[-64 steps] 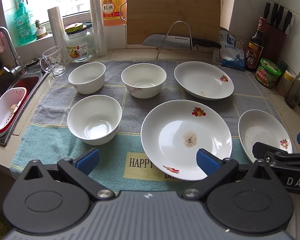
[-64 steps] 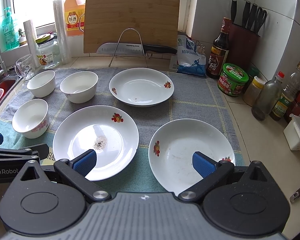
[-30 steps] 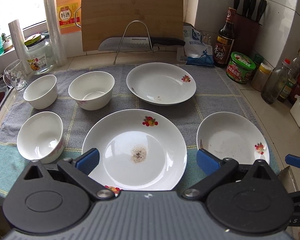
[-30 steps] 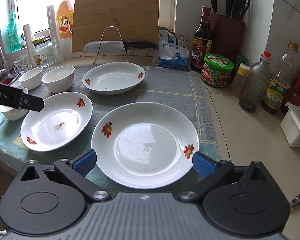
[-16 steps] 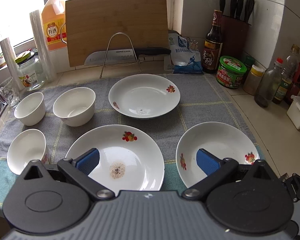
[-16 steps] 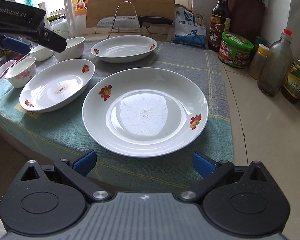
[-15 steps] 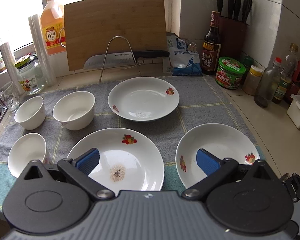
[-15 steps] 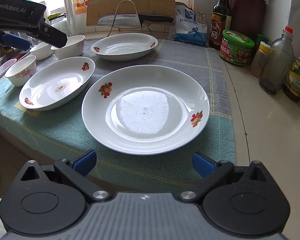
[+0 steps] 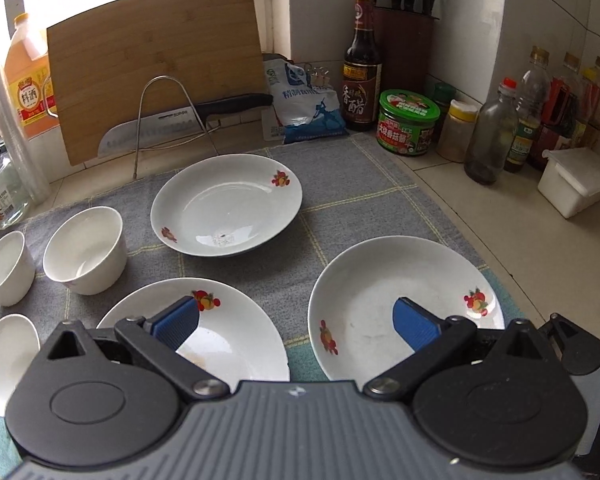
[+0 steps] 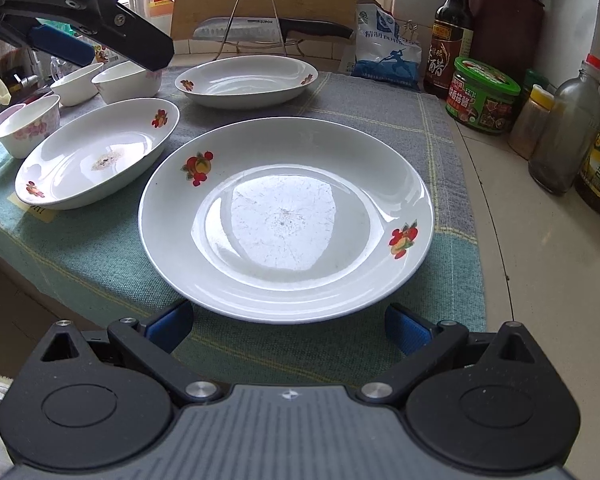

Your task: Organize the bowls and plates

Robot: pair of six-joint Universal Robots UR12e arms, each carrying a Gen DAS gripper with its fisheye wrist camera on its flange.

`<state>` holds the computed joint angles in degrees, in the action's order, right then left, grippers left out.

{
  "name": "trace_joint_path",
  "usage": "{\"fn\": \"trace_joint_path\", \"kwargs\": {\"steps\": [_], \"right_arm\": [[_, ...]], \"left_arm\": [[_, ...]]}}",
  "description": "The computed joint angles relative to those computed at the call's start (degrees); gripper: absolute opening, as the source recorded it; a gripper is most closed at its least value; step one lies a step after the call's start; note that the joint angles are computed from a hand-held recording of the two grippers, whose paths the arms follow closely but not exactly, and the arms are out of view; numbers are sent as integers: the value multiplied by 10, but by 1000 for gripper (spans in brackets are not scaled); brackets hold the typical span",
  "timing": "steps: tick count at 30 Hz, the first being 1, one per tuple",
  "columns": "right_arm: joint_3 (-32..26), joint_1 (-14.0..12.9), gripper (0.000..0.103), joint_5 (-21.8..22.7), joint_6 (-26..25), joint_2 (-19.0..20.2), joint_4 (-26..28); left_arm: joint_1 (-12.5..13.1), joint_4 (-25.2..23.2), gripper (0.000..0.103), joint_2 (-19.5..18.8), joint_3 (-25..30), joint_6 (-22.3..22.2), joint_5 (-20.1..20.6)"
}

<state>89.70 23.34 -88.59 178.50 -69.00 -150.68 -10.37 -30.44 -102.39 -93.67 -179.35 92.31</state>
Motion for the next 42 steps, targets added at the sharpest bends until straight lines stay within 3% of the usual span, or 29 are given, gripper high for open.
{"fn": "trace_joint_path", "kwargs": {"steps": [7, 17, 20, 22, 27, 35, 42], "right_arm": [[1, 0, 103, -1, 2, 3, -14], [34, -3, 103, 7, -1, 1, -100], [37, -4, 103, 6, -1, 3, -115], [36, -6, 103, 14, -9, 4, -118], [32, -11, 103, 34, -26, 5, -110], [26, -12, 103, 40, -32, 6, -93], [19, -12, 103, 37, -30, 6, -77]], "left_arm": [[14, -30, 102, -27, 33, 50, -80], [23, -152, 98, -80, 112, 140, -158], [22, -184, 93, -93, 132, 175, -165], [22, -216, 82, -102, 148, 200, -173], [24, -284, 74, -124, 187, 233, -190], [25, -366, 67, -151, 235, 280, -196], [29, -415, 67, -165, 263, 295, -211]]}}
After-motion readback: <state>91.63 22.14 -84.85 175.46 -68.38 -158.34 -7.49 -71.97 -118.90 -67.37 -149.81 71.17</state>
